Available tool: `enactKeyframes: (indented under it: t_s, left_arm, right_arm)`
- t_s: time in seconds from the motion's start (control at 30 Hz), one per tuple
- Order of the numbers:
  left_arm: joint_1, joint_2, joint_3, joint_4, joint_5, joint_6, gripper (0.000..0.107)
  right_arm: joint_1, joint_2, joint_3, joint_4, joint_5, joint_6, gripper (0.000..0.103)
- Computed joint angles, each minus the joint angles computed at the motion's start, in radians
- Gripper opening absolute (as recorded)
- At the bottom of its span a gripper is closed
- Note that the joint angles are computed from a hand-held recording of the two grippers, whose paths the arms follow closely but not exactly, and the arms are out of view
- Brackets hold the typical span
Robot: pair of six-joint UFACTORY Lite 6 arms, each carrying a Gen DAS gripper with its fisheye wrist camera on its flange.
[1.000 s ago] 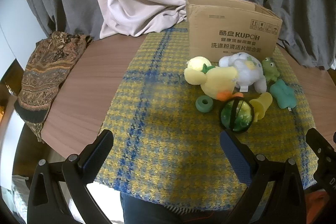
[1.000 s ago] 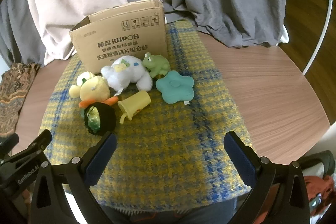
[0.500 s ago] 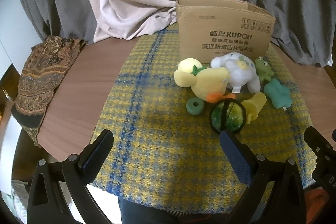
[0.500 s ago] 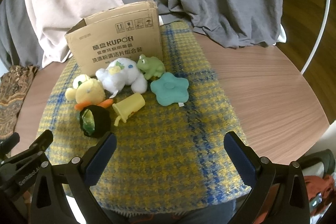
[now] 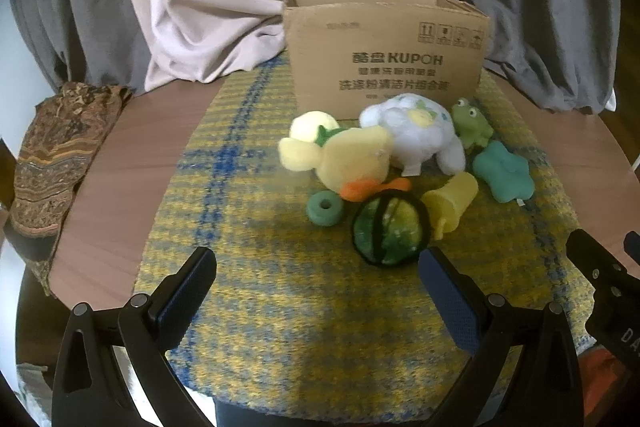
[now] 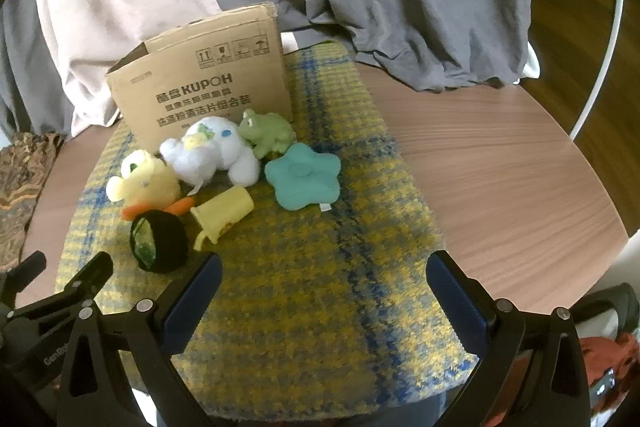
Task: Organize objects
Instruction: 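Reach the left tool to the green-black ball while the right tool approaches the yellow cup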
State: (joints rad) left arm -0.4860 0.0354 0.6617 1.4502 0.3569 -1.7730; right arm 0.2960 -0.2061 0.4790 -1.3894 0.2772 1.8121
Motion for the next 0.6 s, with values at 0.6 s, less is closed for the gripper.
enactKeyframes:
  t_s: [0.6]
  left_arm:
    - [-0.048, 0.279, 0.187, 0.162, -0.004, -0.209, 0.103]
  right_arm:
    - [-0.163, 0.128, 0.039, -0.512, -0.079, 0.382, 0.103]
